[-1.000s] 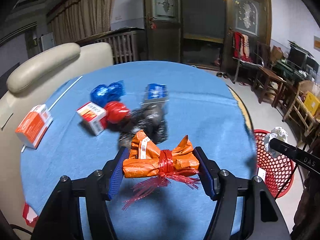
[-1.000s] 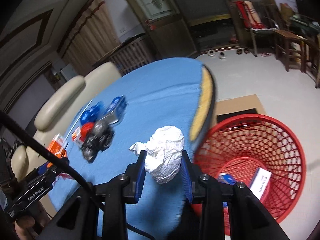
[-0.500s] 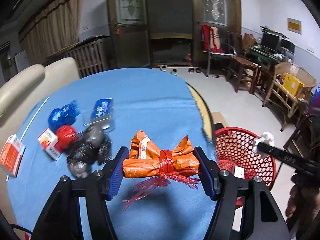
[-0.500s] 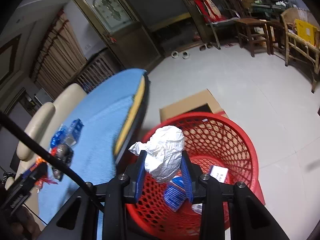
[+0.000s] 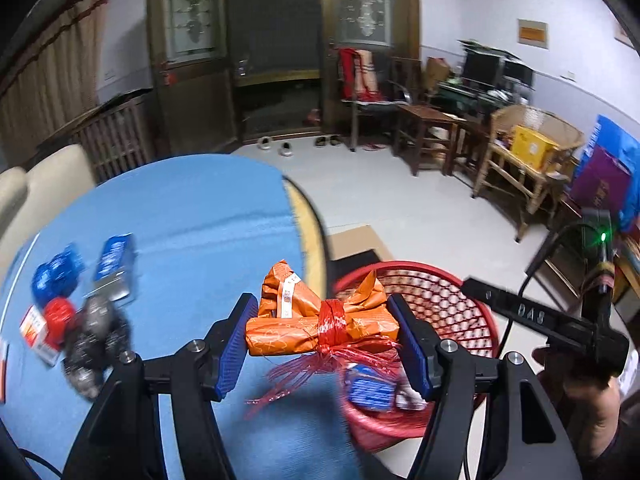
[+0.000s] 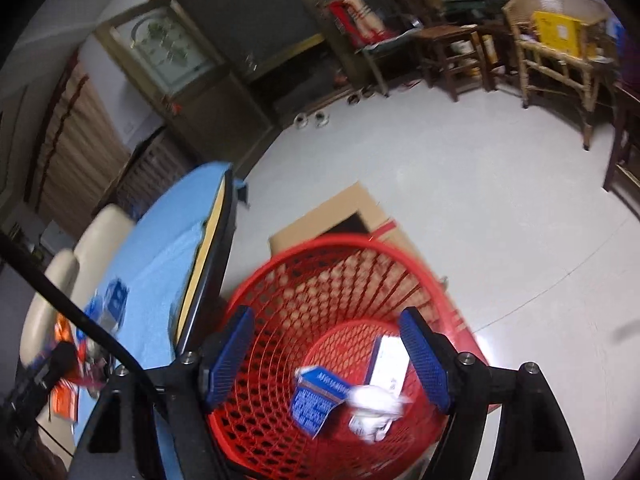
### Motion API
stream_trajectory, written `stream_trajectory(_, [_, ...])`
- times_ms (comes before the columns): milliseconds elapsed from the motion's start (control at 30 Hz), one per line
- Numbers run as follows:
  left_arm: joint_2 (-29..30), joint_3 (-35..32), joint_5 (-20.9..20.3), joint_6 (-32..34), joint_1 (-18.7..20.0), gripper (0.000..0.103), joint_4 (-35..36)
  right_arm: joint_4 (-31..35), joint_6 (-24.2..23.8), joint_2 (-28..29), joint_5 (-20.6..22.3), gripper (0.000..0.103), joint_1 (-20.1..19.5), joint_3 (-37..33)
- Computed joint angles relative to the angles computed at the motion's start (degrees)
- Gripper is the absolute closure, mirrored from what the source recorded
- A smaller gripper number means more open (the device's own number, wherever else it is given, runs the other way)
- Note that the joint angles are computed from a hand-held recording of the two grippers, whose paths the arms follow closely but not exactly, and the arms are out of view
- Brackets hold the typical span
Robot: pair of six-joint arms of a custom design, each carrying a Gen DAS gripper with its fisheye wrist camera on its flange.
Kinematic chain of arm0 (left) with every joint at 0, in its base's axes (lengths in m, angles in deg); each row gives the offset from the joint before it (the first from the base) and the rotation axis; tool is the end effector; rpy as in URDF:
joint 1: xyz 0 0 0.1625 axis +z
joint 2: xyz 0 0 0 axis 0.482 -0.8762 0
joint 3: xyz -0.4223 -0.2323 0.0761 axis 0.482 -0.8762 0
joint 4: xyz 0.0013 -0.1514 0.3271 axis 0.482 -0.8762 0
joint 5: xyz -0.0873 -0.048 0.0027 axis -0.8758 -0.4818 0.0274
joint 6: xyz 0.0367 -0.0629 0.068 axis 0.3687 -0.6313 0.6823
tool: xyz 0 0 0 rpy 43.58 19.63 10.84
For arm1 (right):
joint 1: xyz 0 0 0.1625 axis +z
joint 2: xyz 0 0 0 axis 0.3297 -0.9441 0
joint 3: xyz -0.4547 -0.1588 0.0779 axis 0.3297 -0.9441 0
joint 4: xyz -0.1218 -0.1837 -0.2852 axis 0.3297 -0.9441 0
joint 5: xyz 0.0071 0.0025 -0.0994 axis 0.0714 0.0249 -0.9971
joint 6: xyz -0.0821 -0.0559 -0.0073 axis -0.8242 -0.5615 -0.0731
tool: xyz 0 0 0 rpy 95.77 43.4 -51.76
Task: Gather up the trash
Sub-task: 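Open the left tool over the red basket to drop the orange bag, then move both tools back over the table toward the black bags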
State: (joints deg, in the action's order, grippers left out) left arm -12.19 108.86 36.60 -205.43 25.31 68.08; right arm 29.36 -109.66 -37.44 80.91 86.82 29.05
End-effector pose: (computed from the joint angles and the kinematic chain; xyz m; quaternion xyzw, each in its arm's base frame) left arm -0.2904 -0.6594 0.1067 0.5909 0.7884 -0.1429 0.0937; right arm 0.1914 -0.5114 0.1531 -0.3495 -0.6820 0.5832 0.2696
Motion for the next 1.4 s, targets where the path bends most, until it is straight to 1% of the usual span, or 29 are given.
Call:
stream_trajectory(33, [0.2,0.2,0.5,0.2,-0.2,0.035,0.4,-3.1,-0.7,-0.8,1.3,0.024,0.3,1.6])
stream_trajectory(100, [0.9,0.4,1.4,0.7,-0.8,0.035,1.2,-7.0,-1.8,-2.0,2.7,0.024,0.7,3.6])
stream_trajectory(167, [1.8,0.3,1.5,1.4,-1.6,0.034,2.0,-10.3,-2.6,-3.2,3.9,0.024,1.0,5.6])
stream_trajectory(200, [2.5,-0.4,1.8,1.6,-2.0,0.033,3.1,-10.6,-2.7,-3.6,4.0,0.024,0.9,5.8])
stream_trajectory(233, [3.5,-1.4,1.6,1.8,-2.4,0.028,4.3,-11.6,-3.2,-4.1,4.4,0.024,1.0,6.3])
stream_trajectory(267, [4.5,-2.7,1.0,2.0,-2.9,0.025,5.7,-12.9,-3.7,-4.4,4.9,0.024,1.1,6.9])
stream_trajectory(300, [5.4,-3.7,0.3,2.1,-3.3,0.023,6.8,-13.6,-4.0,-4.7,5.2,0.024,1.3,7.3])
stream_trajectory(400, [7.0,-6.3,-1.5,1.2,-4.0,0.023,8.9,-15.1,-4.8,-5.2,6.2,0.024,1.9,7.9])
stream_trajectory(533, [6.7,-8.3,-0.6,0.0,-3.1,0.022,10.1,-17.7,-7.2,-5.9,7.3,0.024,2.5,8.9])
stream_trajectory(600, [5.9,-8.8,-0.4,-0.6,-2.4,0.022,10.0,-17.5,-7.3,-5.9,7.2,0.024,2.7,8.5])
stream_trajectory(700, [4.8,-9.8,-0.6,-2.7,-1.0,0.022,10.0,-16.8,-8.6,-5.4,6.8,0.024,3.3,7.1])
stream_trajectory(800, [4.6,-12.3,-1.4,-5.2,0.8,0.022,11.2,-14.4,-9.5,-4.2,5.6,0.024,3.7,4.7])
stream_trajectory(833, [4.1,-12.1,-2.0,-5.7,1.3,0.022,10.9,-13.3,-9.5,-3.8,5.3,0.024,3.9,3.7])
stream_trajectory(933, [2.4,-11.1,-6.1,-8.4,3.6,0.022,9.5,-9.0,-9.0,-1.9,3.4,0.024,4.4,0.4])
stream_trajectory(1000, [1.6,-11.4,-7.6,-10.3,5.5,0.022,9.4,-5.5,-8.1,-0.5,2.1,0.024,4.4,-2.1])
stream_trajectory(1067, [1.2,-12.7,-9.5,-12.8,7.3,0.022,9.7,0.4,-6.4,1.6,0.0,0.024,4.4,-5.9])
stream_trajectory(1133, [0.9,-13.6,-10.9,-14.8,8.8,0.022,9.7,3.9,-6.1,3.4,-1.9,0.024,4.4,-8.7])
stream_trajectory(1200, [1.4,-16.1,-13.4,-17.6,10.2,0.022,10.7,8.0,-5.8,5.7,-4.1,0.024,4.3,-12.0])
stream_trajectory(1233, [2.0,-18.3,-14.0,-18.8,10.8,0.022,11.8,11.1,-5.1,7.1,-5.4,0.024,4.1,-14.4])
stream_trajectory(1267, [2.1,-19.2,-14.1,-19.7,11.3,0.022,12.1,13.2,-4.6,7.9,-6.2,0.024,4.0,-15.9])
stream_trajectory(1367, [1.8,-21.1,-13.5,-21.7,12.4,0.022,12.5,24.0,-2.9,12.6,-8.7,0.024,4.0,-24.6])
stream_trajectory(1400, [1.0,-20.1,-13.2,-22.2,12.5,0.022,11.9,25.4,-3.2,13.4,-9.1,0.024,4.2,-26.1])
